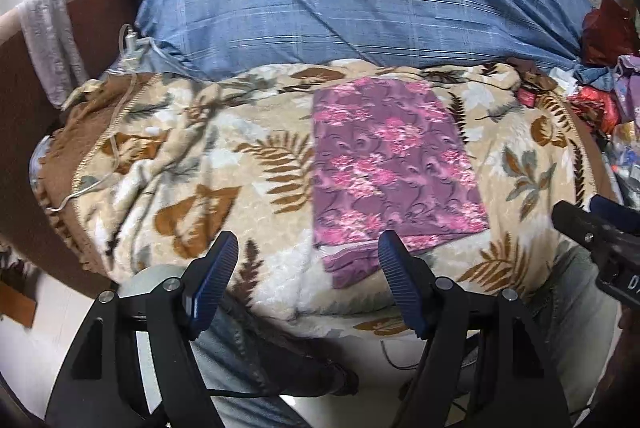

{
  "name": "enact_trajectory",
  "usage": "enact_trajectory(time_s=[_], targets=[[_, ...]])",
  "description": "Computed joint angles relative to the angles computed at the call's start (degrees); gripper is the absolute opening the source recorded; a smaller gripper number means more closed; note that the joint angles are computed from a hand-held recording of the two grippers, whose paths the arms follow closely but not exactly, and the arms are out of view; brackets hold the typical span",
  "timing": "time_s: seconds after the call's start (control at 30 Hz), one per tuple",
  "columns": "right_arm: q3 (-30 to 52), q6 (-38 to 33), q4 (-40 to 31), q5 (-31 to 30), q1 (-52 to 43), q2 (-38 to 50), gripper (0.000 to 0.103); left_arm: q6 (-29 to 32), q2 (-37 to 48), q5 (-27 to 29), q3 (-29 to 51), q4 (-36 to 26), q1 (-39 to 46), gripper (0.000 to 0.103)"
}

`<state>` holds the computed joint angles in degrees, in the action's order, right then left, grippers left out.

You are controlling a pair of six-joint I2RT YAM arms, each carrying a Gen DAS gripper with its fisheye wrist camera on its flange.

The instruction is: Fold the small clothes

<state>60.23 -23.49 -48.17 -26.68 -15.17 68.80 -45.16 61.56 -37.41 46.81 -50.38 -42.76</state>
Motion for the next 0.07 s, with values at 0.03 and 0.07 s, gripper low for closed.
enact_trajectory(time_s=[0.03,0.07], targets=[[0.2,0.2,0.4,0.2,0.4,0.6,0.082,1.7,0.2,1.1,-0.1,1.5,1.5,0.072],[0.6,0.5,0.7,0.3,0.7,1.4,0.082,2.6,0.2,1.6,-0.2,2.6,2.8,0.072]])
